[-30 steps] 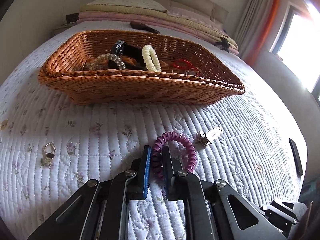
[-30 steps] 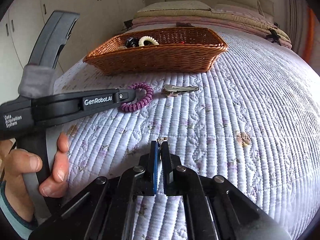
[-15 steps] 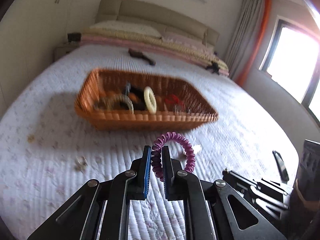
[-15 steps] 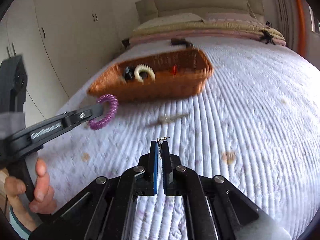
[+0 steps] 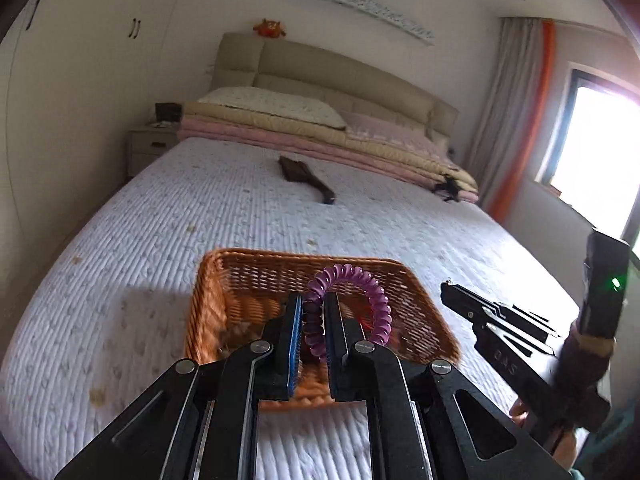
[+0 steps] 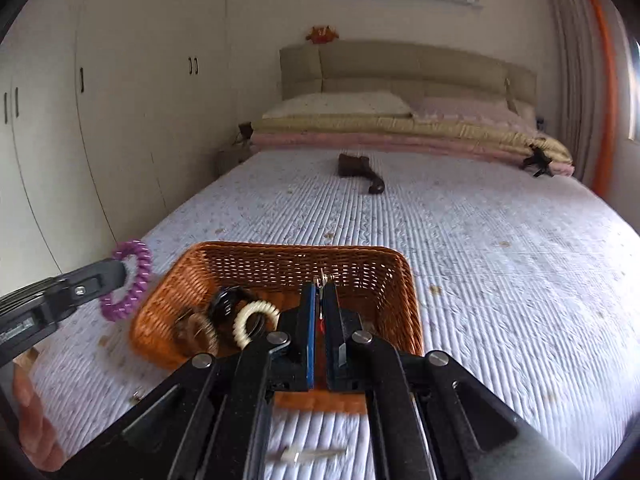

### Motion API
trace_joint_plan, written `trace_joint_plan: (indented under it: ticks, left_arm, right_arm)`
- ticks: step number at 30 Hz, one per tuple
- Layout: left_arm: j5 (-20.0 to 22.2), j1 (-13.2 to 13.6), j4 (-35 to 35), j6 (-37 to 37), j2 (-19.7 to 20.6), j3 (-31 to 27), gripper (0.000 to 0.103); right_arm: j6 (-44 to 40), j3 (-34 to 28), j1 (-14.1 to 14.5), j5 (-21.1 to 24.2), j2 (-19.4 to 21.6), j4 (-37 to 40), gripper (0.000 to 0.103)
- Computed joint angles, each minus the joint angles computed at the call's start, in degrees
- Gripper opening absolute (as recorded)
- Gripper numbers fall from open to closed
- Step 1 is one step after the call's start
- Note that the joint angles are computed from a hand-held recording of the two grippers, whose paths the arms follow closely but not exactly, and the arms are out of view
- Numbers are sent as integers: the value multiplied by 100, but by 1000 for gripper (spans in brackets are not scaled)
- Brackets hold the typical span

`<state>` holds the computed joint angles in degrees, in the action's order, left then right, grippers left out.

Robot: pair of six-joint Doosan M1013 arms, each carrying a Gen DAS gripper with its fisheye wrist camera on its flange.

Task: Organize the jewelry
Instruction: 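Carry the hair tie and ring into the basket and open both grippers, then withdraw both grippers from the basket toward the silver hair clip and ring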

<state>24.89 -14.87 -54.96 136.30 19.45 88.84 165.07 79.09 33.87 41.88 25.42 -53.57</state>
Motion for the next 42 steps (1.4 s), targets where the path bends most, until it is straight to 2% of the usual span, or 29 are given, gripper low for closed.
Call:
trace_joint_plan:
  ticks: [3, 5, 13, 16, 18, 23, 25, 27, 28, 35, 37, 39, 42]
  left_arm:
    - [181, 13, 411, -637, 252, -255, 10]
    - [335, 1, 564, -867, 395, -374, 10]
    - [502, -144, 890, -987, 633, -395, 10]
    - [454, -189, 1078, -973, 646, -365, 10]
    - [457, -200, 1092, -935, 656, -365, 11]
    - [330, -193, 1056, -903, 596, -301, 13]
    - [263, -199, 1184, -982, 570, -282, 17]
    - [350, -171, 1082, -929, 568, -295, 40]
    - [309, -167, 1043, -918, 550, -273, 44]
    - [269, -32, 193, -2, 246, 10, 45]
    - [320, 44, -159, 363, 126, 112, 45]
    - [358, 137, -485, 698, -20, 225, 45]
    - [473, 321, -957, 1159, -227, 386, 48]
  right_arm:
    - [-674, -263, -261, -177, 189, 922, 4]
    - [-1110, -465, -395, -138, 338, 1557, 4]
    - [-2136, -682, -708, -38, 601, 3092, 4]
    - [-2215, -615, -687, 14, 611, 2977, 4]
    - [-2311, -570, -719, -125, 598, 3176, 4]
    - [-2226, -496, -709, -221, 520, 3112, 6]
    - [-2175, -475, -692, -228, 488, 3029, 6]
    - [-2149, -484, -672, -156, 477, 2964, 6]
    - [-2149, -480, -664, -147, 467, 2953, 6]
    - [-1788, -198, -573, -444, 186, 2674, 8]
    - [-1592, -99, -507, -532, 87, 2485, 16]
    - [-1292, 20, -416, -632, -22, 2206, 38]
    - [-671, 284, -261, -849, -239, 1689, 39]
